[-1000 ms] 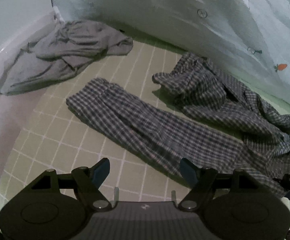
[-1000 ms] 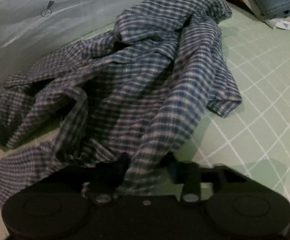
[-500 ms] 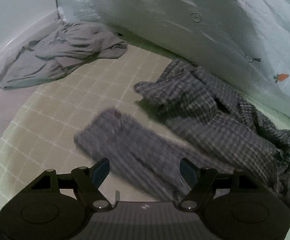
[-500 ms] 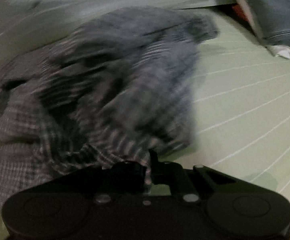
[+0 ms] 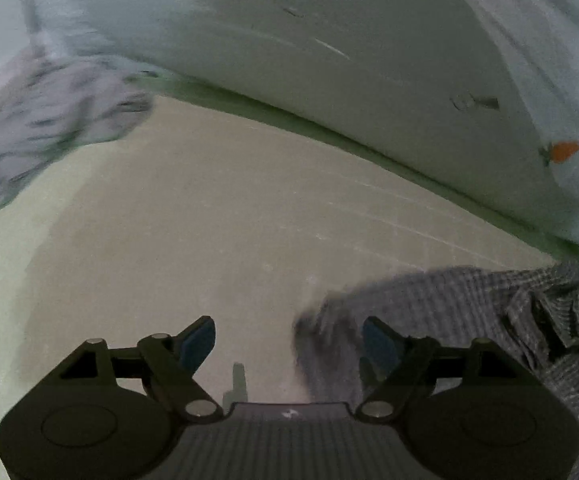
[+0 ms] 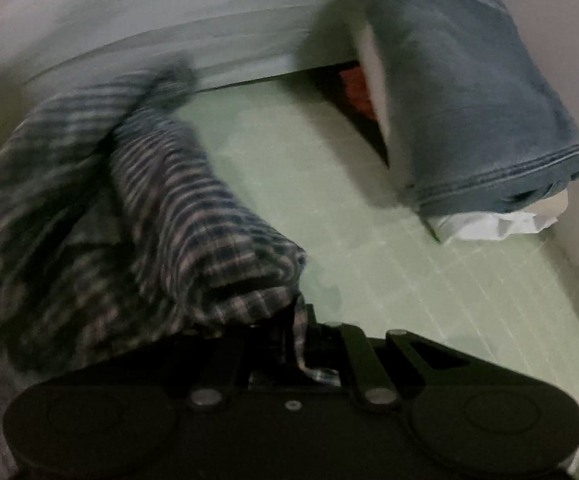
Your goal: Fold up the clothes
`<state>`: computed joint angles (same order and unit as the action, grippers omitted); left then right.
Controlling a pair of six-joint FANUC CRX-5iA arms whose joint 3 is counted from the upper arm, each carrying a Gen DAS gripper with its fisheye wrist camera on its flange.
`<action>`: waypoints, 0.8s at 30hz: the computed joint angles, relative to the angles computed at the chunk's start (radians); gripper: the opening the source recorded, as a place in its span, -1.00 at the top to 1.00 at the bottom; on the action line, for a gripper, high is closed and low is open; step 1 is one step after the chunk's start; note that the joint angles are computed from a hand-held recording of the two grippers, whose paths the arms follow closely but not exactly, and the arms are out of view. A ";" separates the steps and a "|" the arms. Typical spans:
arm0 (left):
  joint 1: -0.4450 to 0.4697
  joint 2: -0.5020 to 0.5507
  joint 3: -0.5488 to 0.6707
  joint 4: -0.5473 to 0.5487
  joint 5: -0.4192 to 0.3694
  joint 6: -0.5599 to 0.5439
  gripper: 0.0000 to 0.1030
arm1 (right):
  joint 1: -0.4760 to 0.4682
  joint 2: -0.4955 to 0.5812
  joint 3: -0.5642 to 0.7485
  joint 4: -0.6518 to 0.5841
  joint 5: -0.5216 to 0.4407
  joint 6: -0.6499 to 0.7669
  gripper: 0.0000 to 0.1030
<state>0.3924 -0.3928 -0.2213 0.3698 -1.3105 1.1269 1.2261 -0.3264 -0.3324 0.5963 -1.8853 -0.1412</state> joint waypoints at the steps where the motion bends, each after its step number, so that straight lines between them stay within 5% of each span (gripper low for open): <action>1: -0.045 0.036 0.022 -0.015 0.009 0.011 -0.58 | -0.028 0.007 0.000 -0.003 0.024 0.001 0.84; 7: -0.189 0.155 0.063 -0.010 0.019 -0.079 -0.49 | -0.116 0.084 0.011 0.001 0.095 0.049 0.84; 12: -0.197 0.156 0.037 -0.012 -0.001 -0.114 0.87 | -0.107 0.136 0.035 0.020 0.088 0.113 0.84; 20: -0.003 0.015 -0.068 0.031 -0.110 -0.200 0.97 | -0.054 0.197 0.108 0.047 0.158 0.161 0.84; 24: 0.205 -0.100 -0.122 0.032 -0.222 -0.265 0.97 | 0.011 0.242 0.160 0.065 0.205 0.190 0.84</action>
<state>0.5970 -0.4928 -0.3434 0.4017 -1.5321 0.8620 1.2367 -0.0840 -0.1721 0.6614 -1.6801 0.0492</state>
